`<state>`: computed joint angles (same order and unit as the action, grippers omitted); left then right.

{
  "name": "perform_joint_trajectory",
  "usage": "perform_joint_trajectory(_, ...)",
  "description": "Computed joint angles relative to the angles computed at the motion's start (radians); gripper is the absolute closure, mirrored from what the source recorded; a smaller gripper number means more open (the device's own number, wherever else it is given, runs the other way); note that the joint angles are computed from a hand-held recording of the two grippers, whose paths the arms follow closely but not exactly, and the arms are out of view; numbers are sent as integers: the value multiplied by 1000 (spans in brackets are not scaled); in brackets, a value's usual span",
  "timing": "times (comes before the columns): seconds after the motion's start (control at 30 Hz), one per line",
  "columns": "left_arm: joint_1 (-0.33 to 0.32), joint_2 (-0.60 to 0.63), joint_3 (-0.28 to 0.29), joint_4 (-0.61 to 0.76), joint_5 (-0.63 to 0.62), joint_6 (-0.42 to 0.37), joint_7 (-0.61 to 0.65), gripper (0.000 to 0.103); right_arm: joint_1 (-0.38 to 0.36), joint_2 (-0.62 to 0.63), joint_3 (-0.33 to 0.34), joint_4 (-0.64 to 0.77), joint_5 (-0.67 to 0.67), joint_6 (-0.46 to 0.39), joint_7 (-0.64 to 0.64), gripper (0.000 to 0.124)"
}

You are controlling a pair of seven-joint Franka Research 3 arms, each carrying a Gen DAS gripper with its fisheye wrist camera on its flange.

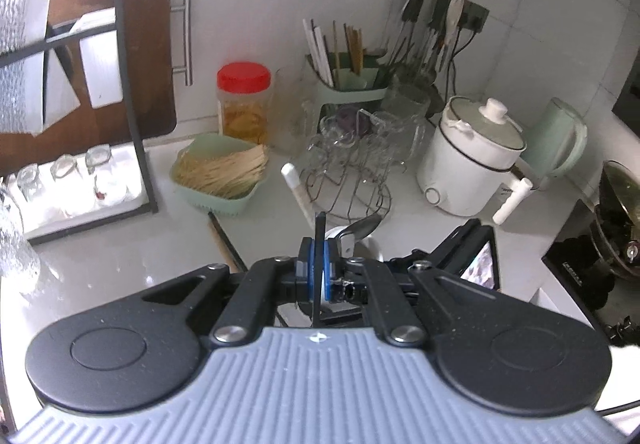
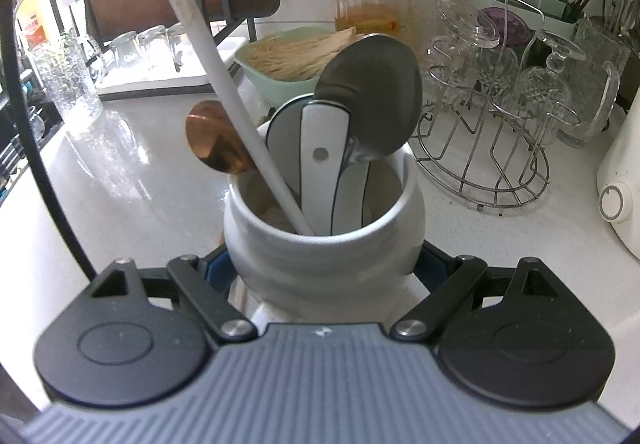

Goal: Organize utensils
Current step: 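Lower the dark chopstick into the mug and open the left gripper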

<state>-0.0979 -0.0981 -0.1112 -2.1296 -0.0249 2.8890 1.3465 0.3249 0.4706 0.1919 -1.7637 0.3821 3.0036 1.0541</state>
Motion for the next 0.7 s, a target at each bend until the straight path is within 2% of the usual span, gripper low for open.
perform_joint_trajectory(0.27,-8,-11,6,44,-14,-5,78,98,-36,2,41,-2,36,7,-52,32)
perform_joint_trajectory(0.43,-25,-22,18,72,-86,-6,142,98,-41,5,48,1,56,6,-78,32)
perform_joint_trajectory(0.7,-19,-20,10,112,-42,10,155,98,-42,4,52,-3,76,14,-99,32)
